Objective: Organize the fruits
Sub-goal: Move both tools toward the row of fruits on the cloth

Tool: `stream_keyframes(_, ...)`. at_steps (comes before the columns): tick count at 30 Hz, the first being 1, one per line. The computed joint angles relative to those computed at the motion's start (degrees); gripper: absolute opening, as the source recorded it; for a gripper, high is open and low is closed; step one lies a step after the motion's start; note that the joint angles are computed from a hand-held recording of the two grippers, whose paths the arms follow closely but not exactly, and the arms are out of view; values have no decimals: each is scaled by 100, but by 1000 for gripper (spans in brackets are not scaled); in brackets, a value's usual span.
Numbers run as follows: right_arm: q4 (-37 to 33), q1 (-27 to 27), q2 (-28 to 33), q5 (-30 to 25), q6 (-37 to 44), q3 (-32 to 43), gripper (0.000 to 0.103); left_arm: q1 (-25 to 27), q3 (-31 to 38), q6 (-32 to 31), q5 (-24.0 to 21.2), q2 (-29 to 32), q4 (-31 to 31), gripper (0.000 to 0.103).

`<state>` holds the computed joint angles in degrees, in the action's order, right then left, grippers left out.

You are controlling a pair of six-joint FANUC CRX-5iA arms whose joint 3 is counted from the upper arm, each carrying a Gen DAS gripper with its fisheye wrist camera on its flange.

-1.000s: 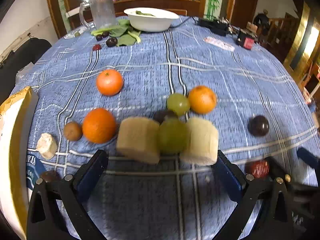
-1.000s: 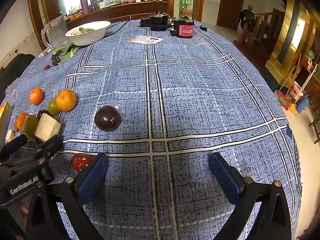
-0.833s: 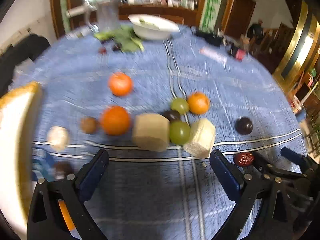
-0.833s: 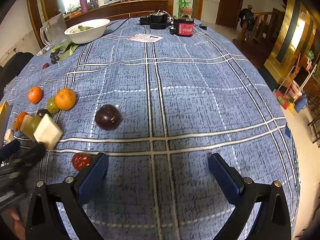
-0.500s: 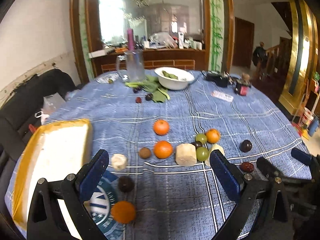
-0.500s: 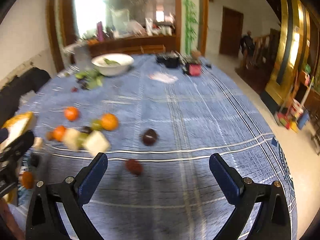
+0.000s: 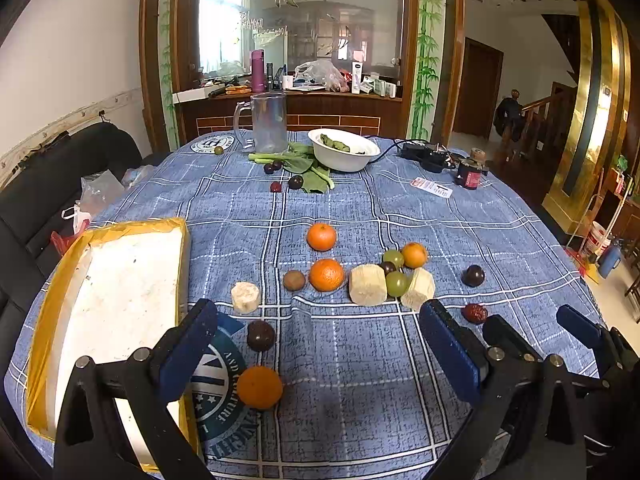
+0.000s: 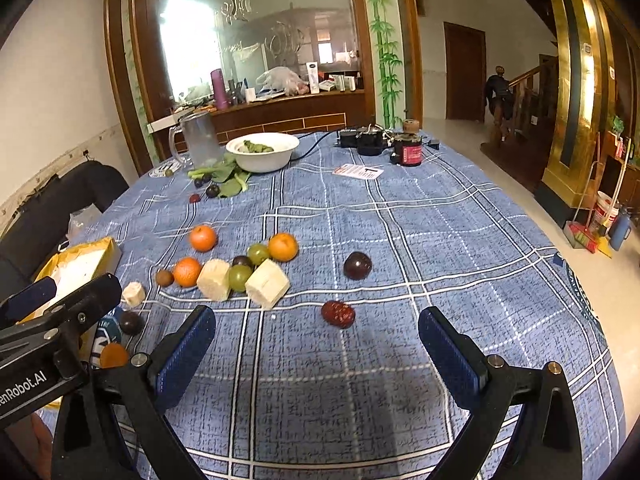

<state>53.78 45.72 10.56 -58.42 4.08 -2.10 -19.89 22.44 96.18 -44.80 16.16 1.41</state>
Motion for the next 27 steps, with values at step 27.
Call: stream_keyframes(27, -208, 114, 202, -15, 478, 181, 100, 61, 57, -57, -333, -40, -93, 101)
